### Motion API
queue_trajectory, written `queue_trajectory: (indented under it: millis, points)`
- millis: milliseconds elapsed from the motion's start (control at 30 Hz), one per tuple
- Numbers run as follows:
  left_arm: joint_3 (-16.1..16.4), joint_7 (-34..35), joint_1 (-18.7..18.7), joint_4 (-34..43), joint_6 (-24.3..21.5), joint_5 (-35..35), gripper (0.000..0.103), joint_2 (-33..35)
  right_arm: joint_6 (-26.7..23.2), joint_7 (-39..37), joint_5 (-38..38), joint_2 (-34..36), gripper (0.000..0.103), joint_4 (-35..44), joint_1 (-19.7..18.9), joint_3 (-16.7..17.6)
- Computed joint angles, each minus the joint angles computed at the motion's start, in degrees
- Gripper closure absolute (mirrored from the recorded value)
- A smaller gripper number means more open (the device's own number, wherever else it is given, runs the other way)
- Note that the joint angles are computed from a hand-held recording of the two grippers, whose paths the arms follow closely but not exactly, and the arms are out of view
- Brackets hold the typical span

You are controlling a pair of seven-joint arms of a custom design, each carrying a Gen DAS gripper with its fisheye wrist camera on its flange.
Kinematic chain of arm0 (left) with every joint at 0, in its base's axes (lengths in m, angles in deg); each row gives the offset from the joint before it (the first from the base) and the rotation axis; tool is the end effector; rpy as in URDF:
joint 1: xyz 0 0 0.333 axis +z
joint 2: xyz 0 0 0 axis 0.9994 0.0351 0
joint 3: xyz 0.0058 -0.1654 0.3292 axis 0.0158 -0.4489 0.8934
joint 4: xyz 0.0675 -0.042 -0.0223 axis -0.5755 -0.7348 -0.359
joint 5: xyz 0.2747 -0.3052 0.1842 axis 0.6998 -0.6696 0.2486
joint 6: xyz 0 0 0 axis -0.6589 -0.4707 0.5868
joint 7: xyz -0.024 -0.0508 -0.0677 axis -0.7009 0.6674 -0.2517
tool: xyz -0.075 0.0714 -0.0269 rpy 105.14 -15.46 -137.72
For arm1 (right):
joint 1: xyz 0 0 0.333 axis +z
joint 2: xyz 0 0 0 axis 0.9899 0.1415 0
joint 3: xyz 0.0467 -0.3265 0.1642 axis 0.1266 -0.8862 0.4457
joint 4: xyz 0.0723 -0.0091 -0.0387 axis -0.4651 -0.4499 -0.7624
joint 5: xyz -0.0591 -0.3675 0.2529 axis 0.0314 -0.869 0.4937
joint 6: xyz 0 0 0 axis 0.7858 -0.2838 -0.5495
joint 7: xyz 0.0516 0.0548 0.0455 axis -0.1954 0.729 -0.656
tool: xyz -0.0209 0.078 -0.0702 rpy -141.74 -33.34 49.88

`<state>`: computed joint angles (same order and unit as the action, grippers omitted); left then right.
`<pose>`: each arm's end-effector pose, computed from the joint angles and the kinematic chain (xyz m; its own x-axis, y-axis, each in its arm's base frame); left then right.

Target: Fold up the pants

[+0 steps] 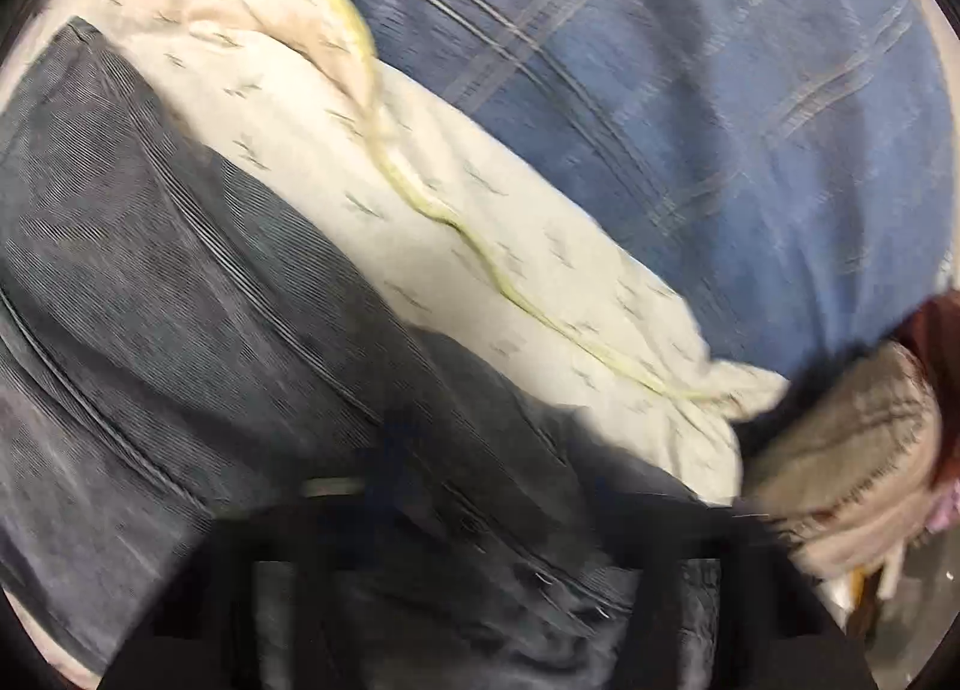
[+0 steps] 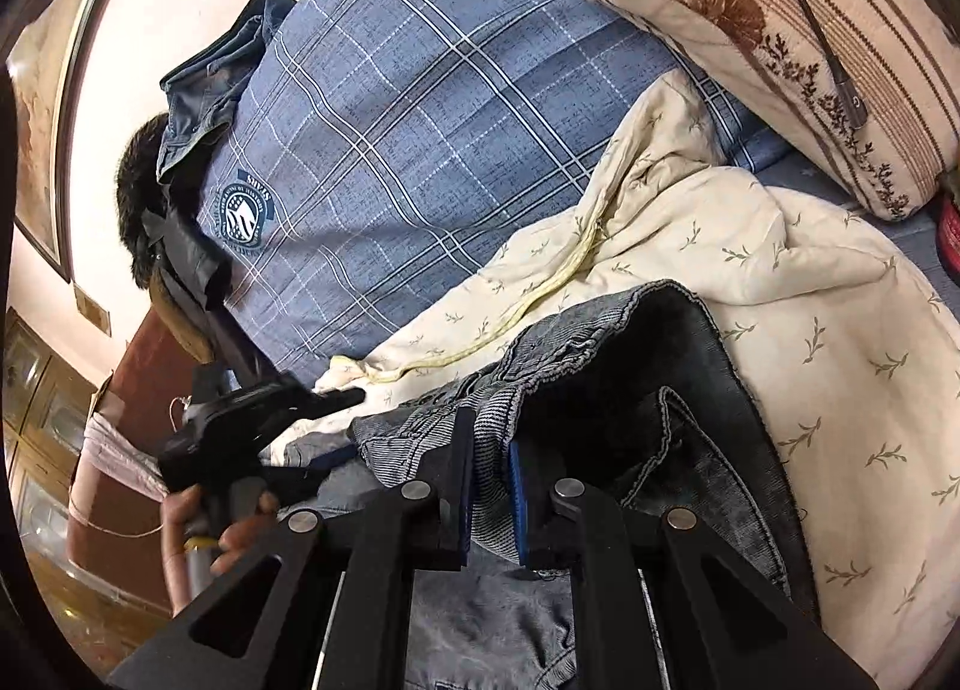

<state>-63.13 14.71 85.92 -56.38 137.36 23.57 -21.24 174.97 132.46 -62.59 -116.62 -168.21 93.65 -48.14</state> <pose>0.6448 -0.1401 0.4731 0.2198 -0.8148 0.5365 -0.9348 -0.3333 -0.1232 0.3176 0.1221 0.5498 -0.2434 -0.7741 -0.5844 -0.6380 0.5816 -0.5047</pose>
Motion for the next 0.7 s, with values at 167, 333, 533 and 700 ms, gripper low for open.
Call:
queue_trajectory:
  millis: [167,333,533,700]
  points:
    - [1.04,9.72,1.4,-5.52,1.53,-14.73,0.102,-6.31,-0.36,-1.05,1.69,0.0,0.094,-0.75,1.36,-2.78]
    - [6.81,21.68,-1.56,-18.1,-1.46,-29.34,0.102,-20.86,-0.78,-2.95,1.1,-6.71,0.093,-2.01,0.99,-1.78]
    - [8.67,24.79,-4.64,-33.32,-0.93,-21.26,0.102,-31.61,-16.71,-1.98,-0.56,-12.37,0.086,-3.28,0.18,-0.87]
    - [11.43,25.08,-7.86,-34.6,-2.17,-20.86,0.097,-28.7,-19.88,-0.73,0.39,-10.02,0.05,-3.03,-0.33,-1.92]
